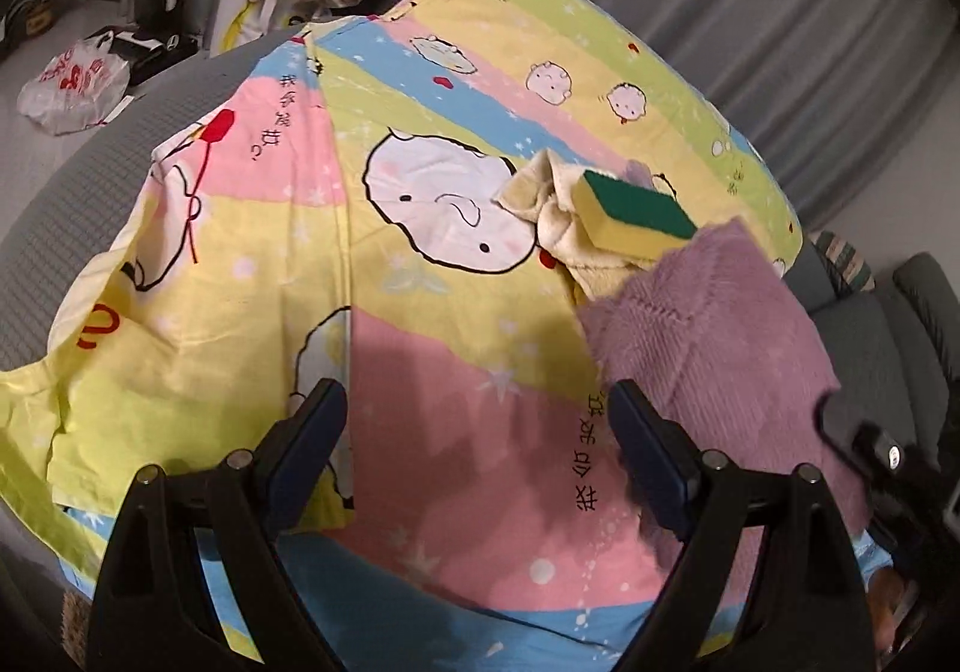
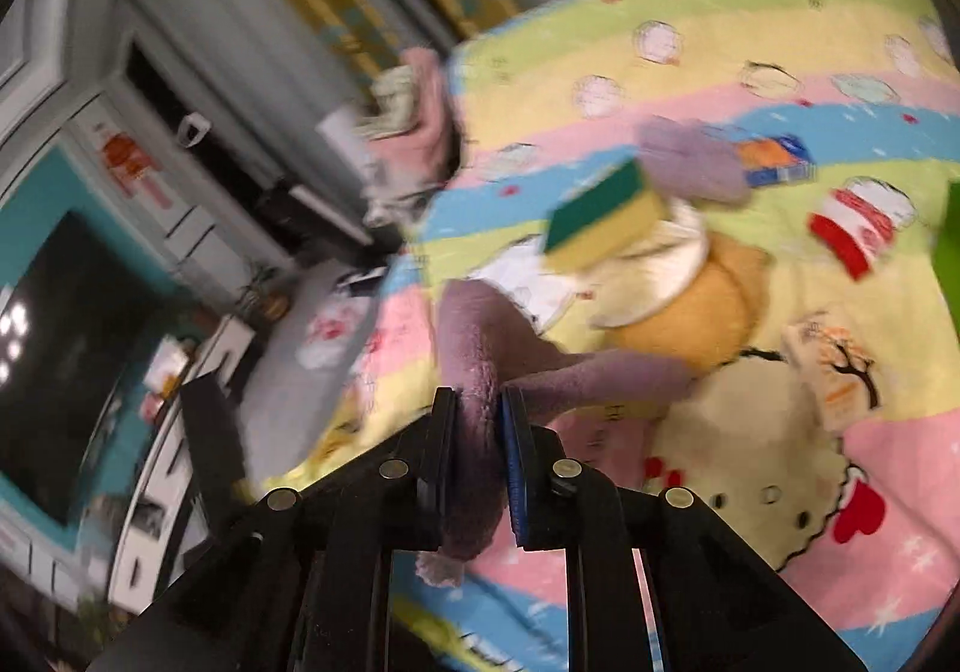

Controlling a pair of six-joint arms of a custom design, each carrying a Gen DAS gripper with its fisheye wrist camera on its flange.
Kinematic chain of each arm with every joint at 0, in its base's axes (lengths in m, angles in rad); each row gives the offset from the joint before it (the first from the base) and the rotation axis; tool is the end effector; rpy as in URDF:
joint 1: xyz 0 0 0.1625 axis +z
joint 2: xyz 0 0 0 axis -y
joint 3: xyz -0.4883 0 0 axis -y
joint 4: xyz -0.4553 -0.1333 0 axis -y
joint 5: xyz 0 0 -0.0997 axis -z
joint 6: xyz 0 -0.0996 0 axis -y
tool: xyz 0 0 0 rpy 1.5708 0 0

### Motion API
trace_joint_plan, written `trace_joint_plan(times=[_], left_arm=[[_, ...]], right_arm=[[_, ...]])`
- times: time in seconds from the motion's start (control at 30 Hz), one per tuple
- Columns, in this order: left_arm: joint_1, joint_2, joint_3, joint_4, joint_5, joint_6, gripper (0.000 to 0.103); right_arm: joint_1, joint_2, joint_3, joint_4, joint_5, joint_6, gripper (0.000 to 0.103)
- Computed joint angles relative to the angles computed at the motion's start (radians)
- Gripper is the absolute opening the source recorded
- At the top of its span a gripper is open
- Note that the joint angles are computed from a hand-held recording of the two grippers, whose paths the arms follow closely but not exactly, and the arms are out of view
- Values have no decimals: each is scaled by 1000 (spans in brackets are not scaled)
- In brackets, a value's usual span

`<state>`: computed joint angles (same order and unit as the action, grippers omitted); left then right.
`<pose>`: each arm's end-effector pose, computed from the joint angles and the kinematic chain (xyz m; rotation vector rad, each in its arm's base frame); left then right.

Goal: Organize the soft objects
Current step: 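Move the right gripper back to the pile and grasp the mauve towel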

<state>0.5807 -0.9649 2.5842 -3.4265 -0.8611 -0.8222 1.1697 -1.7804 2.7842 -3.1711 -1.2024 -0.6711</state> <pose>-0.2011 -0.3690 0.0590 0.1085 2.7125 -0.9896 0.0474 -0.3216 0.2352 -0.5638 2.8970 -1.0592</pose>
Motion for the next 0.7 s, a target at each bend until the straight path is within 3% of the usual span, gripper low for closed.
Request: trace_joint_plan(times=[0.07,0.13,0.2,0.27,0.4,0.43,0.53,0.6,0.67,0.7], left_arm=[[3,-6,1,18,8,-18,88],[8,-13,0,43,8,-32,88],[9,-17,2,45,1,-35,88],[1,-16,4,46,4,-32,88],[3,11,-20,80,-28,8,88],[6,14,-31,112,-41,16,88],[3,12,-45,169,-78,35,88],[-4,4,-38,160,-101,41,88],[-20,-8,-20,153,-101,40,88],[-27,-6,-16,153,-91,39,88]], right_arm=[[29,20,10,-28,-18,-23,16],[77,116,-1,-118,-125,16,16],[92,176,-47,-45,-227,91,16],[77,196,-76,11,-253,124,16],[83,303,-86,-242,-399,178,16],[72,314,-93,-257,-413,192,16],[48,265,-111,-140,-374,221,17],[48,233,-111,-98,-345,185,34],[50,210,-101,-84,-312,134,80],[47,207,-99,-85,-285,123,84]])
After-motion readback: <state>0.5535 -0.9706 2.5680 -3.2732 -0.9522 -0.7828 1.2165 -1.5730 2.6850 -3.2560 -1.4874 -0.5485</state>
